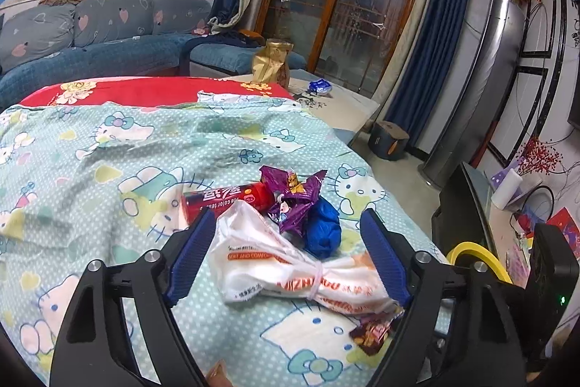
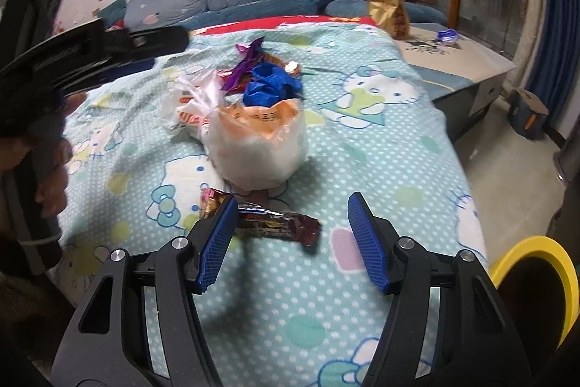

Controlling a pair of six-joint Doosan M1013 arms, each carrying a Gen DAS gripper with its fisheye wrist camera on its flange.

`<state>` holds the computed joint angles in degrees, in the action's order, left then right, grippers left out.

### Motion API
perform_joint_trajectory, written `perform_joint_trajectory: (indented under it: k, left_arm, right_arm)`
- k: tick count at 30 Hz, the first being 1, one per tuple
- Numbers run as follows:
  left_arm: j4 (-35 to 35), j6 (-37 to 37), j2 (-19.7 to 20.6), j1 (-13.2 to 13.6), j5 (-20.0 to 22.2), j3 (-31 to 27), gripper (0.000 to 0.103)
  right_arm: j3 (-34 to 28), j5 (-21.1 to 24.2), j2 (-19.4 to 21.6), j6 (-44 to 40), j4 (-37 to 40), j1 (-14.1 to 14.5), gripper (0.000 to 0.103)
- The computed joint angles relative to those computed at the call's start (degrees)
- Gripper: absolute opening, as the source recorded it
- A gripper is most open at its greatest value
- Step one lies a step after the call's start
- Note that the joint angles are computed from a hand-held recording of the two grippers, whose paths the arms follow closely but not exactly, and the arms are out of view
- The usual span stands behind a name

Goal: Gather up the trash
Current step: 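Grasp the purple wrapper with the left gripper while the right grasps the chocolate bar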

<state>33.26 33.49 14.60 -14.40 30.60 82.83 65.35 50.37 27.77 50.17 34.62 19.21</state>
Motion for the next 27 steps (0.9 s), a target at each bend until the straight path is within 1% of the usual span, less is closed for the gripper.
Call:
perform_joint_trajectory:
  k: [1, 2, 5, 9, 10, 14, 19, 20, 21, 22, 23, 25, 27]
  left_arm:
    - [-1.2, 1.2, 0.4, 0.2, 0.3, -0.5, 0.076]
    - [-2.7, 2.6, 0.9, 0.3, 0.6, -1.2, 0.075]
    - [-5.5, 5.4, 2.2, 0.7, 1.1, -2.5, 0.073]
    - [-10.8, 9.3, 4.0, 1.4, 2.1, -4.6, 0.066]
    - [-11.3, 9.6, 4.3, 1.5, 2.4, -4.9, 0.065]
    - [-14.2, 12.2, 5.7, 1.9, 3.8, -6.8, 0.057]
    - [-16.1, 13.8, 7.1, 2.1, 5.6, -8.7, 0.05]
    - [-16.2, 14.1, 7.3, 2.1, 5.9, -8.9, 0.047]
    - [-16.3, 14.1, 7.4, 2.0, 6.2, -9.1, 0.045]
    - [-16.4, 14.2, 7.5, 2.0, 6.4, -9.2, 0.044]
    - [-16.5, 14.3, 7.6, 2.0, 6.5, -9.3, 0.041]
    - [-16.4, 14.2, 7.6, 2.0, 6.6, -9.3, 0.036]
    - [-16.2, 13.9, 7.6, 2.0, 6.7, -9.3, 0.03]
  right_arm:
    - [-0.4, 1.1, 0.3, -0.7, 0.6, -0.1, 0.052]
    - [-0.6, 1.8, 0.5, -1.1, 1.3, -0.2, 0.045]
    - [-0.7, 3.6, 0.7, -2.3, 3.7, -0.5, 0.035]
    - [-0.8, 5.3, 0.9, -2.4, 5.3, -0.9, 0.035]
    - [-0.9, 5.8, 1.0, -2.3, 5.8, -1.0, 0.035]
    - [-1.1, 7.4, 1.3, -2.8, 7.4, -1.5, 0.035]
    - [-1.0, 8.6, 1.2, -4.0, 8.6, -1.9, 0.035]
    - [-1.1, 8.9, 1.3, -4.3, 8.7, -2.0, 0.036]
    - [-1.1, 9.2, 1.3, -4.5, 8.4, -2.0, 0.037]
    - [-1.4, 9.9, 1.6, -4.5, 8.3, -2.1, 0.043]
    - [-1.2, 10.1, 1.5, -4.8, 8.7, -2.2, 0.043]
    - [-0.6, 9.5, 1.2, -5.3, 8.5, -2.1, 0.043]
    - [0.1, 8.7, 0.8, -5.9, 7.8, -1.9, 0.041]
